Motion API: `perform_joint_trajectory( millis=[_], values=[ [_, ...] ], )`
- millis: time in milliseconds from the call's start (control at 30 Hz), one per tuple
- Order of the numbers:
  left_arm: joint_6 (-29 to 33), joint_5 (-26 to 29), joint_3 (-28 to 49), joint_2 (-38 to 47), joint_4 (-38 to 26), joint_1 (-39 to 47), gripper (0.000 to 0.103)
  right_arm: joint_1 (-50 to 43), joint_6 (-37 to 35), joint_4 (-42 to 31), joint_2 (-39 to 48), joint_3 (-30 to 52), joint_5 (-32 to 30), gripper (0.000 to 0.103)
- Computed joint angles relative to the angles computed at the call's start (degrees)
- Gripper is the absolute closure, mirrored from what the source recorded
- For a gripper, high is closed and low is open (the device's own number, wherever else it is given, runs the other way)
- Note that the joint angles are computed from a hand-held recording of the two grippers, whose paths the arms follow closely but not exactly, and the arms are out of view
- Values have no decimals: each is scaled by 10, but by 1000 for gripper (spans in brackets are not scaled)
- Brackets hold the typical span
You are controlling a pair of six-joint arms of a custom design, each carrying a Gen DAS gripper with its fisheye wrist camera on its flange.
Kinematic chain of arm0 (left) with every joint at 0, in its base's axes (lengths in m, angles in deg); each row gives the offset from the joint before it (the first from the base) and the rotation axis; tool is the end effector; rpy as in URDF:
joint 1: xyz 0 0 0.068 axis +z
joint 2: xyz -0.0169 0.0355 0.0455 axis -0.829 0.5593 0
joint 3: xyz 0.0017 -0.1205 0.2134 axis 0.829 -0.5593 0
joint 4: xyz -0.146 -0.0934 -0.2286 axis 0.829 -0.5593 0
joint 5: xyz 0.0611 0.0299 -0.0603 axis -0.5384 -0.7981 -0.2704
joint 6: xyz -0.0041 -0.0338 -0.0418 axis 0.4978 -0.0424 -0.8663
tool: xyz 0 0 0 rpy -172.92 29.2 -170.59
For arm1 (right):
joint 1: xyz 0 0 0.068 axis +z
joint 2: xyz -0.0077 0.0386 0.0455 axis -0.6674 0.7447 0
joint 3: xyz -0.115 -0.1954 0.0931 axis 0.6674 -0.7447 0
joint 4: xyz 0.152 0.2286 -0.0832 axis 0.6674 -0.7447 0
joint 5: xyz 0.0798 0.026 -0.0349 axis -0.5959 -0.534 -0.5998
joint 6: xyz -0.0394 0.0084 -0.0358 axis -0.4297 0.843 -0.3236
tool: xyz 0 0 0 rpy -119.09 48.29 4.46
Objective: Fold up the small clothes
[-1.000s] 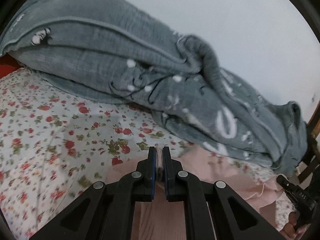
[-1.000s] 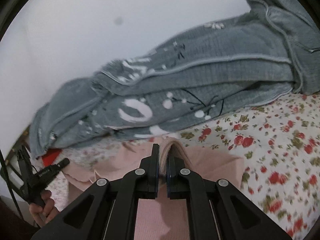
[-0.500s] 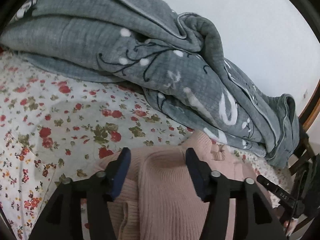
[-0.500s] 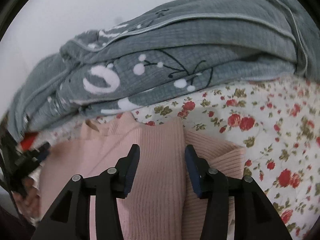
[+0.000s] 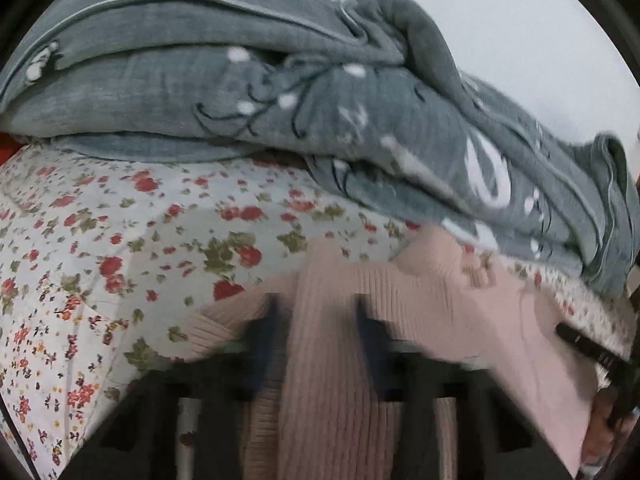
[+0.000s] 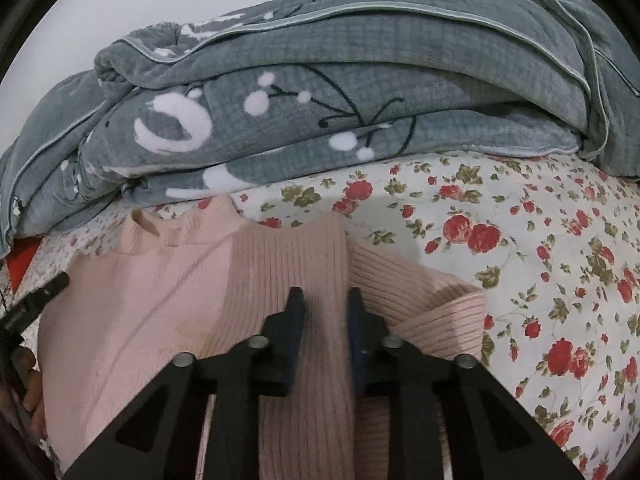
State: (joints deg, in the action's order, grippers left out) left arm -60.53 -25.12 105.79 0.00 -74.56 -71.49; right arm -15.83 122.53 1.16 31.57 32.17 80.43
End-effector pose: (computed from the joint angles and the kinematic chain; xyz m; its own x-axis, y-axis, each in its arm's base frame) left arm 0.2546 -0.0711 0.1611 -0.7085 -0.0848 -0.7006 0.0877 0.9745 -0.2066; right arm 0.2007 0.0883 0.1408 -0.7425 0.2396 -0.6255 0.1541 0.9699 0.1887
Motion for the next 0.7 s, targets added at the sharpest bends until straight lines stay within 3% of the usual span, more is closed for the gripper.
perform_joint_trajectory(
  millis=[67,200,333,367,400,467,633,700],
  values=[
    [-2,2,-11,-13,9,3,96,0,0,-1,-8,-3,0,97],
    [-16,17,-18,-22,10,22,95,11,25,-13,-78,-29,44,97],
    [-23,36,2,8,-5,34,88,-6,23,-22,-23,-3,14,95],
    [-24,35,-2,0,-4,35,78,-12,27,-22,-50,-15,7,94],
    [-24,27,-7,-10,-4,33,70,-16,34,-28,-84,-28,1,90],
    [-19,34,-22,-37,6,34,48,-33,42,-61,-164,-51,-17,64],
    [-15,4,-65,-122,22,12,37,-51,55,-203,-315,-48,-33,38],
    [-10,-6,-72,-139,26,3,34,-37,53,-245,-341,-45,-37,34]
  ],
)
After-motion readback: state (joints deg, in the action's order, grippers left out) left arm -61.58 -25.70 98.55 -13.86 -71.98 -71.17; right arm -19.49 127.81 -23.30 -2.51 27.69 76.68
